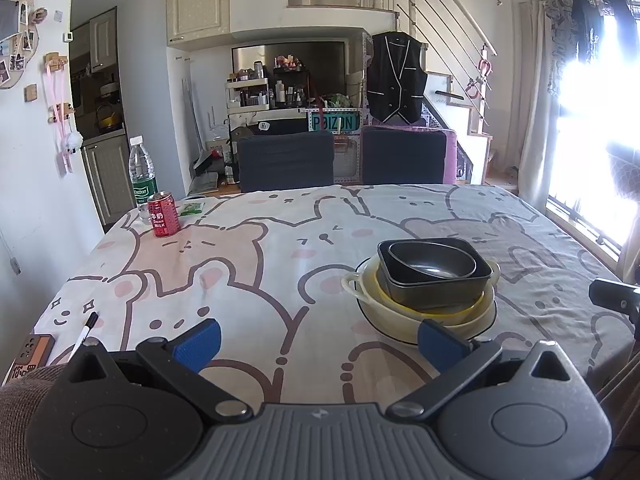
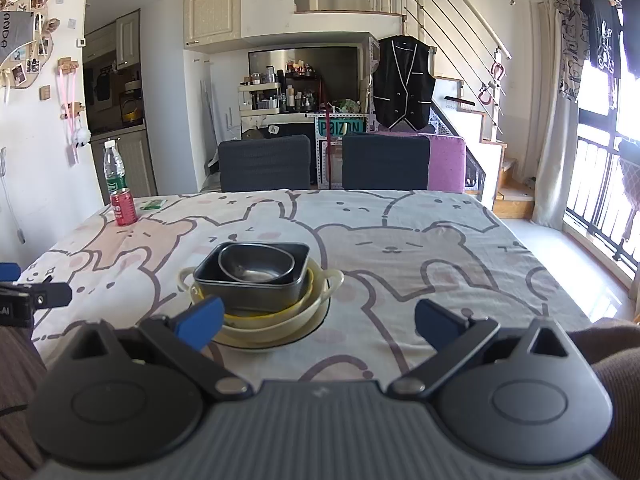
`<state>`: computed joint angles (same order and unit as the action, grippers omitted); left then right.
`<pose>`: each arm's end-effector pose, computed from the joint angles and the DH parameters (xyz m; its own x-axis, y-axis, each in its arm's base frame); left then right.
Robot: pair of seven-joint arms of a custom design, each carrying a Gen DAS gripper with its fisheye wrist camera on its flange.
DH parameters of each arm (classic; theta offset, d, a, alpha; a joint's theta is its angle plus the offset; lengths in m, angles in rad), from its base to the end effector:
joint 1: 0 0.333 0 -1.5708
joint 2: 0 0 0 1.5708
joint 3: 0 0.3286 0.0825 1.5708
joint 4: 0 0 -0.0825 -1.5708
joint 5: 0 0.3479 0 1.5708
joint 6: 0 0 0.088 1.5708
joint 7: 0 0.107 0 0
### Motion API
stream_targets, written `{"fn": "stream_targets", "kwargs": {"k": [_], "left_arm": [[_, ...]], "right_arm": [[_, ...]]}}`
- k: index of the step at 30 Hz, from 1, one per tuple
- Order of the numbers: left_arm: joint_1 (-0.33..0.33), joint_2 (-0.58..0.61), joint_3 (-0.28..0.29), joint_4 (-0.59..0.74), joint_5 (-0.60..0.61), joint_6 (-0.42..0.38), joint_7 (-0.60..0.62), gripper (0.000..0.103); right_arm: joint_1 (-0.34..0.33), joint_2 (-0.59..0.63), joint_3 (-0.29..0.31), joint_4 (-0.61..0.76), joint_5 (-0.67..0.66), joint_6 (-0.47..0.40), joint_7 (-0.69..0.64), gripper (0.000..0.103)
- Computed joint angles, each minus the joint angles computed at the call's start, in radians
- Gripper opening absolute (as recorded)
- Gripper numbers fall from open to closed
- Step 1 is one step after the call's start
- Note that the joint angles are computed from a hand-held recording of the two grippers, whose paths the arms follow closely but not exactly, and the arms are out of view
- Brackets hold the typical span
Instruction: Organize plates and bowls
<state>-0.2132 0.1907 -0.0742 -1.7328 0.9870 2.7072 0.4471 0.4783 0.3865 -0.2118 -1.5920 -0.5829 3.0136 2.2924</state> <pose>0.5977 -0.2026 0.5696 0.1116 -0.9932 -0.0334 -0.5356 -0.0318 -0.8439 0.6396 0.2458 0.5554 0.1510 -0.9885 -0.0118 -0.4733 -0.0618 -0.8787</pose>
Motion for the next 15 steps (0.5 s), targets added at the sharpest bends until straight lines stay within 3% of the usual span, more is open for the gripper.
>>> {"fn": "stream_targets", "kwargs": {"k": [15], "left_arm": [[-0.003, 0.003, 0.001, 0.002, 0.002, 0.001, -0.001, 0.103]], "right_arm": [[0.004, 0.006, -0.002, 0.006, 0.013, 0.000, -0.009, 0.103]]}}
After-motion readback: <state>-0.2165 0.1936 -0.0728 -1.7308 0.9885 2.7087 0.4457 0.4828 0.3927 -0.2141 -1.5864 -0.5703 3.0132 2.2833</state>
